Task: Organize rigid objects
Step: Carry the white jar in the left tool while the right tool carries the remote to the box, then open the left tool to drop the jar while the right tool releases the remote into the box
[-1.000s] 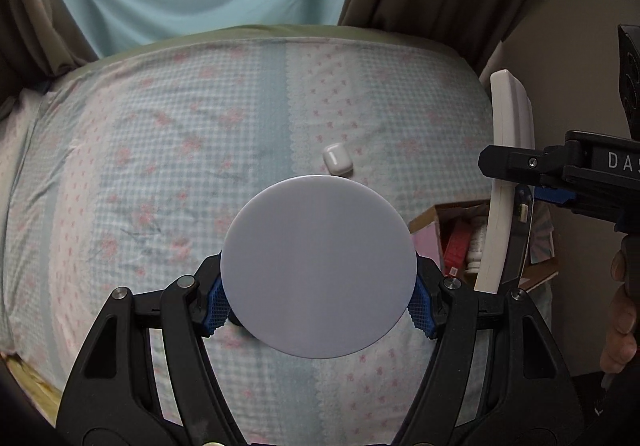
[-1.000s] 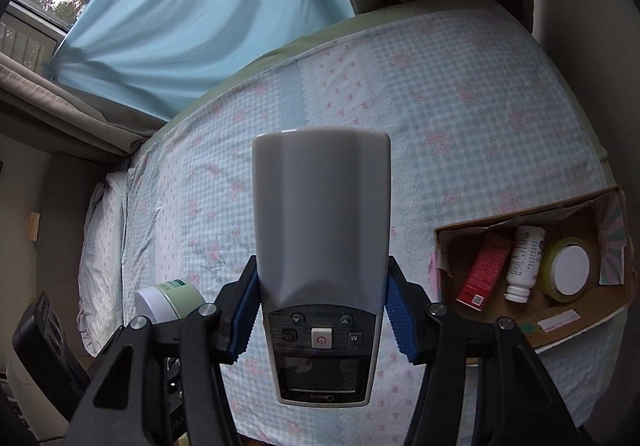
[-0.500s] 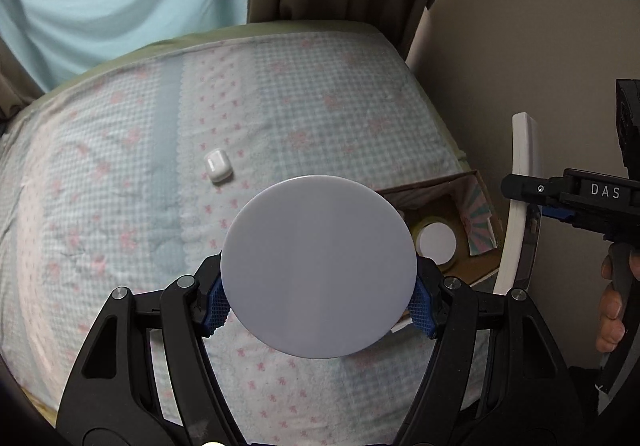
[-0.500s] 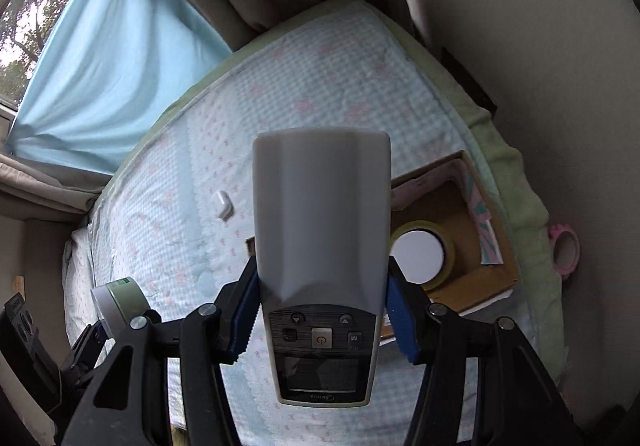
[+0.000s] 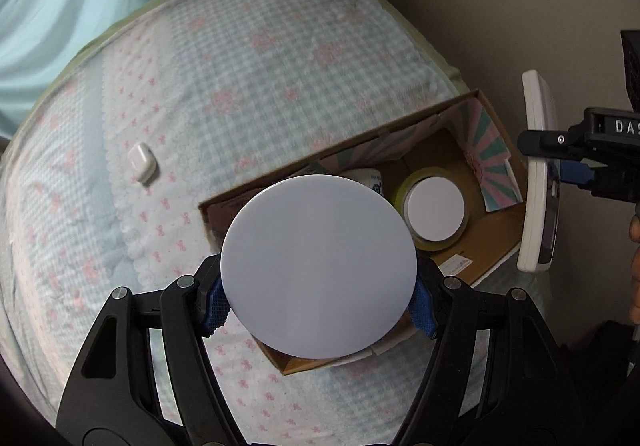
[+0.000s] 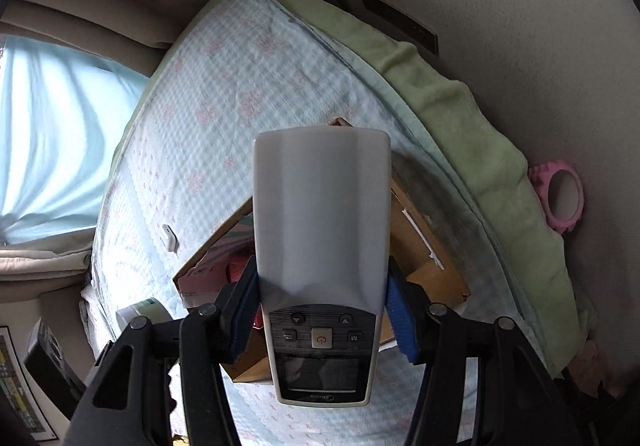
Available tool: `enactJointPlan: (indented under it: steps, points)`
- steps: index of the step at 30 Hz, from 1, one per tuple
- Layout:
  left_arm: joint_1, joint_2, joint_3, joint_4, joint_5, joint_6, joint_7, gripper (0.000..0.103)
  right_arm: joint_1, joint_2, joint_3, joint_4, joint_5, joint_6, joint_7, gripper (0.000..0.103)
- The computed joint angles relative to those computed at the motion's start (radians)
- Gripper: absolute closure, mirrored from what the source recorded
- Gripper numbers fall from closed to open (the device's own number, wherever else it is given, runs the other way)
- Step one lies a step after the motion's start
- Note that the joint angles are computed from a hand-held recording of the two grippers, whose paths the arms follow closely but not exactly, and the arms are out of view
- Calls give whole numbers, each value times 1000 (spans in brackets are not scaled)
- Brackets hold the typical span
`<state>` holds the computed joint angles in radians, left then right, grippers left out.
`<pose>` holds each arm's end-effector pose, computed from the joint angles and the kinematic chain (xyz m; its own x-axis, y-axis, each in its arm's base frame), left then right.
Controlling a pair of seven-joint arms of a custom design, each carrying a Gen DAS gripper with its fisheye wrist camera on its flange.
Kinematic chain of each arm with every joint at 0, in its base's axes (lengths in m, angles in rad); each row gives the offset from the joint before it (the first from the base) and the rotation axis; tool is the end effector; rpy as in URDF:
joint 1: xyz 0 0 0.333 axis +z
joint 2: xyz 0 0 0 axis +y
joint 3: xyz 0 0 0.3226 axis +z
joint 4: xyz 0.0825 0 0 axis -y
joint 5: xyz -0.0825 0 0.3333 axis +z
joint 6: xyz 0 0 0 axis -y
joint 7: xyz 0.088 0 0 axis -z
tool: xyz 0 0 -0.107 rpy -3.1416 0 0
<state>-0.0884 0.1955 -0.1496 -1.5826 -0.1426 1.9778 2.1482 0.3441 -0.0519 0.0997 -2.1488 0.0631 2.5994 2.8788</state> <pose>0.5770 -0.1408 0.5602 -0.6963 -0.7169 0.0342 -0.6997 0.6674 -0.2548 0.4734 0.2246 0.5119 -0.6812 -0.5558 -0.4765 -0.5974 0.7983 -0.0771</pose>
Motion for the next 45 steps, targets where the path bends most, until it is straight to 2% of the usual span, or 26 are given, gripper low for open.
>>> enactJointPlan:
  steps: [3, 7, 18, 21, 28, 32, 33, 34, 35, 37, 39, 41, 45]
  points:
    - [-29, 7, -12, -51, 53, 22, 19, 35, 1, 24, -4, -37, 70, 81, -24, 50]
    - [-57, 15, -15, -117, 123, 48, 39, 35, -2, 67, -3, -46, 118, 132, -50, 50]
    - [-67, 51, -2, -161, 206, 76, 40, 35, 0, 164, 4, 75, -45, 11, -63, 50]
    - [-70, 40, -4, -185, 217, 98, 52, 35, 3, 184, 8, 101, -42, -7, -58, 50]
    - [-73, 33, -8, -215, 227, 135, 95, 35, -6, 203, 7, 77, 5, 26, 12, 50]
    - [-71, 24, -10, -223, 213, 143, 111, 35, -7, 224, 5, 105, -8, -7, 9, 49]
    - [-73, 20, -9, -229, 221, 152, 110, 35, -9, 231, 7, 121, -7, -33, -1, 38]
    - [-73, 18, -10, -231, 217, 154, 115, 26, -14, 240, 11, 144, 2, -79, -26, 24]
    - [-64, 11, -13, -234, 188, 154, 136, 0, -16, 239, 14, 144, 5, -80, -50, 0]
    - [-48, 2, -17, -227, 129, 151, 174, 0, -10, 226, 9, 121, -18, -39, -62, 0]
    - [-52, -10, -15, -239, 133, 163, 169, 0, 2, 213, -1, 107, -70, -36, -40, 0]
    - [-55, -7, -15, -234, 135, 163, 165, 0, -3, 205, 5, 83, -57, -5, -57, 0]
    - [-55, -2, -15, -215, 125, 152, 165, 0, 3, 206, 9, 87, -73, -14, -73, 0]
